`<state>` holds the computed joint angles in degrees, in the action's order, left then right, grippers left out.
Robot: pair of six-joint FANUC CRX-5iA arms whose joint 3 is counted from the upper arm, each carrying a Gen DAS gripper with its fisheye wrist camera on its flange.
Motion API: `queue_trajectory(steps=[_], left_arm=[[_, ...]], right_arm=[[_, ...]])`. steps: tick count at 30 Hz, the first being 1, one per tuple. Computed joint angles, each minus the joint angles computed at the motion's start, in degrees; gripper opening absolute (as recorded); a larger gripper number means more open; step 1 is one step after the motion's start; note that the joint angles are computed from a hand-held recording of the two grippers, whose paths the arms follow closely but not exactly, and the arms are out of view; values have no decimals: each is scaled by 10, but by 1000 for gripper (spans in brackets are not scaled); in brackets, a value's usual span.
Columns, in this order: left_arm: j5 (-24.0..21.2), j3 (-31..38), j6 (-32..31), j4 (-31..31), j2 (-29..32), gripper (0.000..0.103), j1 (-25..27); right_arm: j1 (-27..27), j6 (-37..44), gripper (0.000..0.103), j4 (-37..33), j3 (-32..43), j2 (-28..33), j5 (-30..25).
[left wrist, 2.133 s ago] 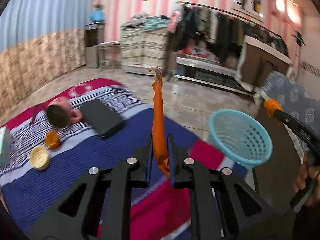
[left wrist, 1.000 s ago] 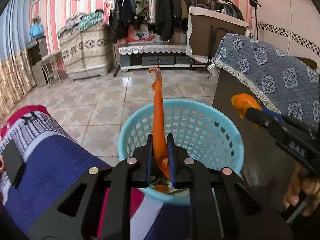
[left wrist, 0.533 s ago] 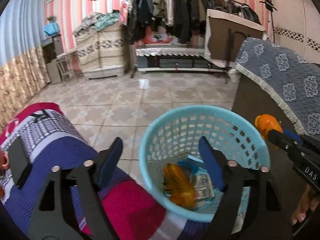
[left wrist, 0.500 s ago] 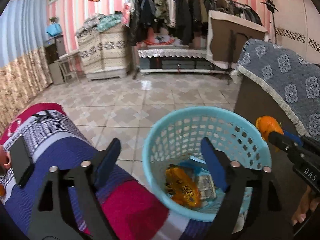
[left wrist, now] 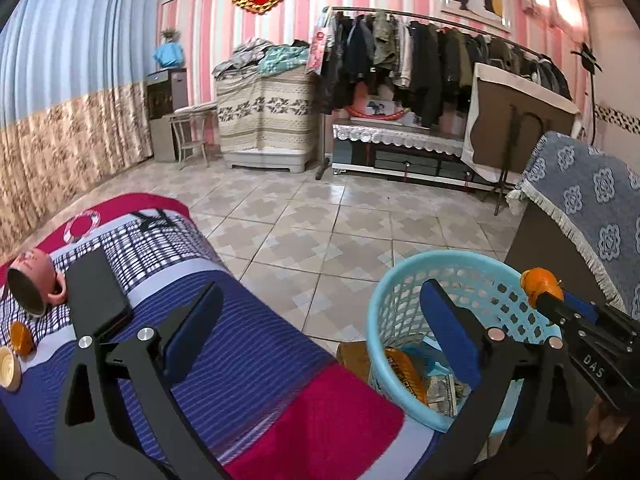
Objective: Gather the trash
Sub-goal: 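Open both grippers to drop the bag and orange into the basket, then move both grippers back to the bed toward the white bowl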
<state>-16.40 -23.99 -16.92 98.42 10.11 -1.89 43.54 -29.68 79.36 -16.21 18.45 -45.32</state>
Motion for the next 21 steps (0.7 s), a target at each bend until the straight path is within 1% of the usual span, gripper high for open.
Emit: queue_trajectory(steps=[1,3,4,5,7,9,11,16,21], left_arm=[[-2,3,10,-9,2,96,5],[-3,5,16,-12,3,96,10],[-2,5,13,-7,3,96,10],[-2,5,14,-5,4,96,13],[-5,6,15,-2,4,96,17],[-5,6,18,0,4,96,20],[-4,5,16,6,3,96,23],[0,0,15,19,-7,96,30],[21,-19,-45,96,-36,96,25]], right_arm=[[-1,2,31,0,6,3,3],[-1,6,39,1,14,8,3],[2,10,47,3,20,13,-6],[5,15,53,3,25,16,-14],[10,28,58,4,34,21,-27],[16,36,66,6,39,25,-42],[21,38,72,9,44,27,-57],[29,47,75,7,50,24,-71],[37,40,77,17,48,15,-74]])
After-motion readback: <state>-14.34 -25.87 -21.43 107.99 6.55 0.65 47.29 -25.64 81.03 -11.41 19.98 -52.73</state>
